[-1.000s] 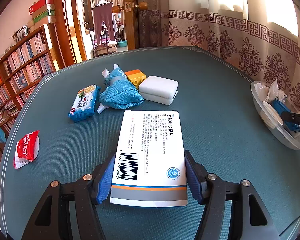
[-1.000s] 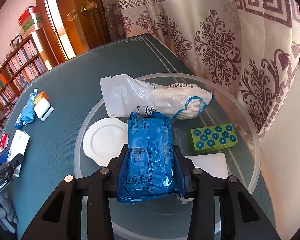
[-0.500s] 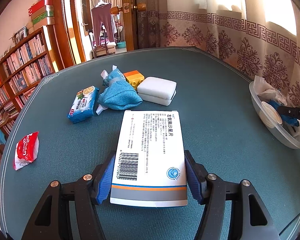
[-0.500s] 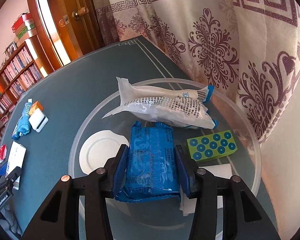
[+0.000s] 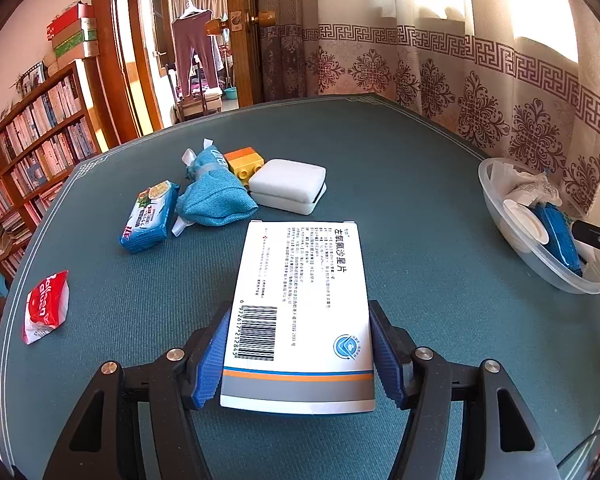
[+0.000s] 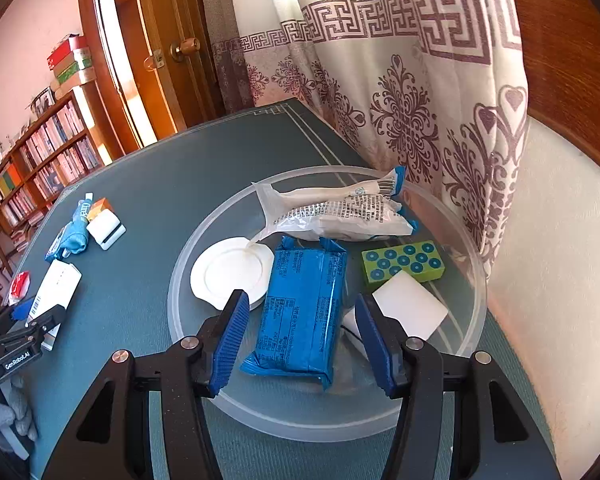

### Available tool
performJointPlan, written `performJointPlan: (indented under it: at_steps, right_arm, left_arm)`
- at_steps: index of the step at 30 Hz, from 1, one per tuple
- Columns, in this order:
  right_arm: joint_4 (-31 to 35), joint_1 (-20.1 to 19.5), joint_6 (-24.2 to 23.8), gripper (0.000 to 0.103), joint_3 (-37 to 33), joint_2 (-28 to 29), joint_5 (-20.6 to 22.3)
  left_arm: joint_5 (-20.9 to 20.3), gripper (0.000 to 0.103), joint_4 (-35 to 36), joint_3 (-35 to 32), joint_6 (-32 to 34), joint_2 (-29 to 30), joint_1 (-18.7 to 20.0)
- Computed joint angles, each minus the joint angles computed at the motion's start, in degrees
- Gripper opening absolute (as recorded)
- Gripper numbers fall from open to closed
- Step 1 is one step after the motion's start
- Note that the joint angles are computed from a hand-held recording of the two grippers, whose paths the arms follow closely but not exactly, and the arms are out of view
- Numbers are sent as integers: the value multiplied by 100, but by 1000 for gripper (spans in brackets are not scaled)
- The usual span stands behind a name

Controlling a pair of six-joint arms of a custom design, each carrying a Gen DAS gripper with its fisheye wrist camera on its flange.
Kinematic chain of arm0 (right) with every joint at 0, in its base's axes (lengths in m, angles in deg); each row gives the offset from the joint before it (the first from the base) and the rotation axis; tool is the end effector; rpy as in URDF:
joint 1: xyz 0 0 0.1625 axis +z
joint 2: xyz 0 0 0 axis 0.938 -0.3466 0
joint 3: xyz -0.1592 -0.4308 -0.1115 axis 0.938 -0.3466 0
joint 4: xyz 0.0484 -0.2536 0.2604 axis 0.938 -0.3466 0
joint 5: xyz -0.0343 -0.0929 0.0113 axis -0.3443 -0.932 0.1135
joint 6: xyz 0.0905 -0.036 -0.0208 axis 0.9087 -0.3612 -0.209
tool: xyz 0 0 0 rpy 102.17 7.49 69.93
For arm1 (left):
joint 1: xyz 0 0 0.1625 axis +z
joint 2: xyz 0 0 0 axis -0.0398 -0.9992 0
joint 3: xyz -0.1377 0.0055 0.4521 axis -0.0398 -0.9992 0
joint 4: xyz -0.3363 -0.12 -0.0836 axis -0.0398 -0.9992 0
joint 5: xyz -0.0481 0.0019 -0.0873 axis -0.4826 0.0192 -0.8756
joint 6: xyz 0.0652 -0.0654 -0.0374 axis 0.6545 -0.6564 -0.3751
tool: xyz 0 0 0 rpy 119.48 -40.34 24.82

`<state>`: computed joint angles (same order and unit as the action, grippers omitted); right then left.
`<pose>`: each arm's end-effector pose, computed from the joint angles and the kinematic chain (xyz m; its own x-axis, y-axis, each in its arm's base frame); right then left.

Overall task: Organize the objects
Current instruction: 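Lower the blue packet into the bowl and open the right gripper, then carry the white medicine box with the left gripper over the clear bowl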

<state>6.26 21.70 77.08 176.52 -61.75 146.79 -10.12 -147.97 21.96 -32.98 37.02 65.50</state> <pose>0.0753 -0.4808 0.0843 -0.7033 0.5036 0.5017 -0.1847 0.5521 -0.8131 -0.1130 -0.6265 0.0830 -0.5593 0.5662 -0.6055 0.7912 0.5826 -0.1862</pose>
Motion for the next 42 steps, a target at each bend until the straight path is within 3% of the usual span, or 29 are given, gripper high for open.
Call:
performJointPlan:
  at_steps: [13, 23, 42]
  right_arm:
    - [-879, -115, 36, 57, 644, -254, -160]
    - [-1671, -93, -474, 57, 925, -189, 92]
    - [-2099, -233, -440, 57, 1244, -318, 26]
  left_arm:
    - [-423, 67, 185, 109, -77, 101, -368]
    - [-815, 67, 587, -74, -300, 256, -604]
    - [-1164, 67, 809, -381, -180, 629, -978]
